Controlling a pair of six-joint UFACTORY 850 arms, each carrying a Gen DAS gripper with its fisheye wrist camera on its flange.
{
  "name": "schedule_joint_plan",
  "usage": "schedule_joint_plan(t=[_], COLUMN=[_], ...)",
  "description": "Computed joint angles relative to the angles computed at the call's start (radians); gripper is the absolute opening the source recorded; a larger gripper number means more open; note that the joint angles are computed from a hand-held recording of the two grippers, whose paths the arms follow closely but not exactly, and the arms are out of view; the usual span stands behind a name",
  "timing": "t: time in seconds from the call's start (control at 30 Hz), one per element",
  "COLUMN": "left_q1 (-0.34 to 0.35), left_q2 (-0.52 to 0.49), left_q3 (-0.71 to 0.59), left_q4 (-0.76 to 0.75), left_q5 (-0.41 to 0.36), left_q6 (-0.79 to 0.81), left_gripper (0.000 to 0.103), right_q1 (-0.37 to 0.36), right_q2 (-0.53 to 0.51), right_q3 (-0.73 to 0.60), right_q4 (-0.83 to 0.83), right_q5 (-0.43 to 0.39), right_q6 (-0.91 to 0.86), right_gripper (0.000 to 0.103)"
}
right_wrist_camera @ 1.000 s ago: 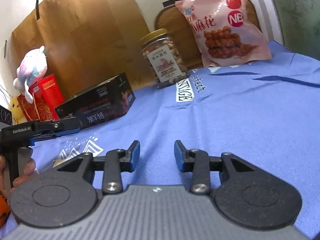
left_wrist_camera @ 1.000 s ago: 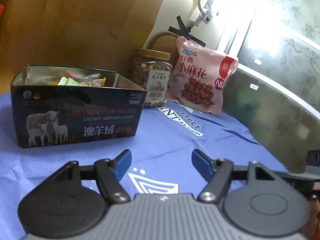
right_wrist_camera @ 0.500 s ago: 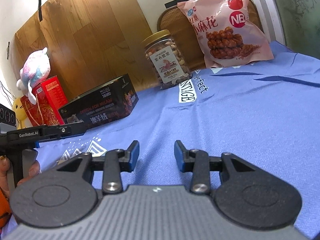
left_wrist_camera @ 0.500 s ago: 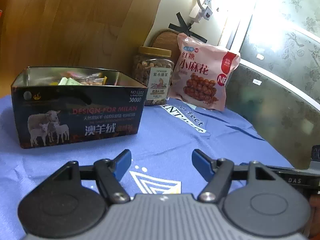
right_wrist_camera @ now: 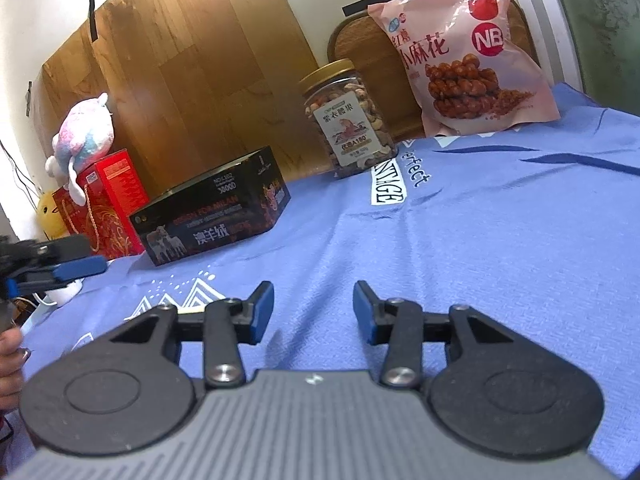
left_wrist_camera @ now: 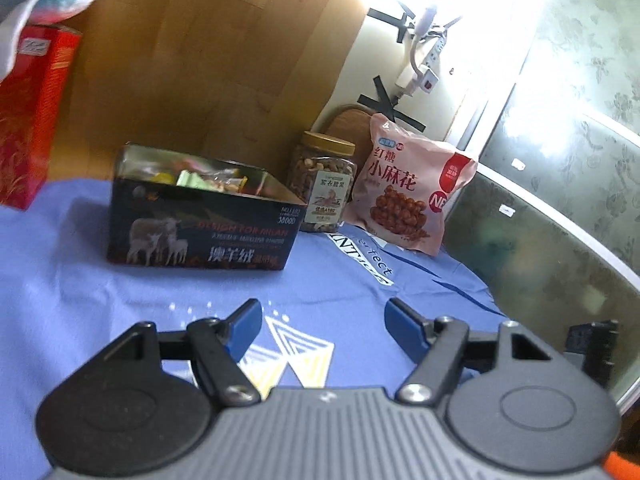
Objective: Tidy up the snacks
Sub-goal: 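Move the left tool back toward the snacks on the tablecloth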
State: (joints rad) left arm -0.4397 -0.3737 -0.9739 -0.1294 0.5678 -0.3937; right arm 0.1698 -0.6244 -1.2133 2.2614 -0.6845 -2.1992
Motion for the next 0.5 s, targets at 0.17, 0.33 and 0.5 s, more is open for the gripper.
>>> schedule_joint_plan(t=[0.17, 0.33, 0.5], left_q1=[-0.026, -0.045, -0.054], left_q2=[0.019, 0.011, 0.002], left_q3=[0.014, -0.002, -0.013], left_q4=[-0.075, -0.130, -0.161], left_q5=[-0.024, -0.056, -0.083], left_q6=[0.011, 0.041, 0.046], left_gripper=[0.070, 0.070, 0.070], right_q1=[-0.004, -0.013, -0.015], right_q2=[0.001, -0.001, -0.002], right_q3=[0.006, 0.009, 0.009], right_q4=[-0.005, -0.014, -0.018], right_q5=[-0.022, -0.050, -0.059], right_q6=[0.000, 0.007, 0.012], right_gripper=[0.047, 0.047, 0.047])
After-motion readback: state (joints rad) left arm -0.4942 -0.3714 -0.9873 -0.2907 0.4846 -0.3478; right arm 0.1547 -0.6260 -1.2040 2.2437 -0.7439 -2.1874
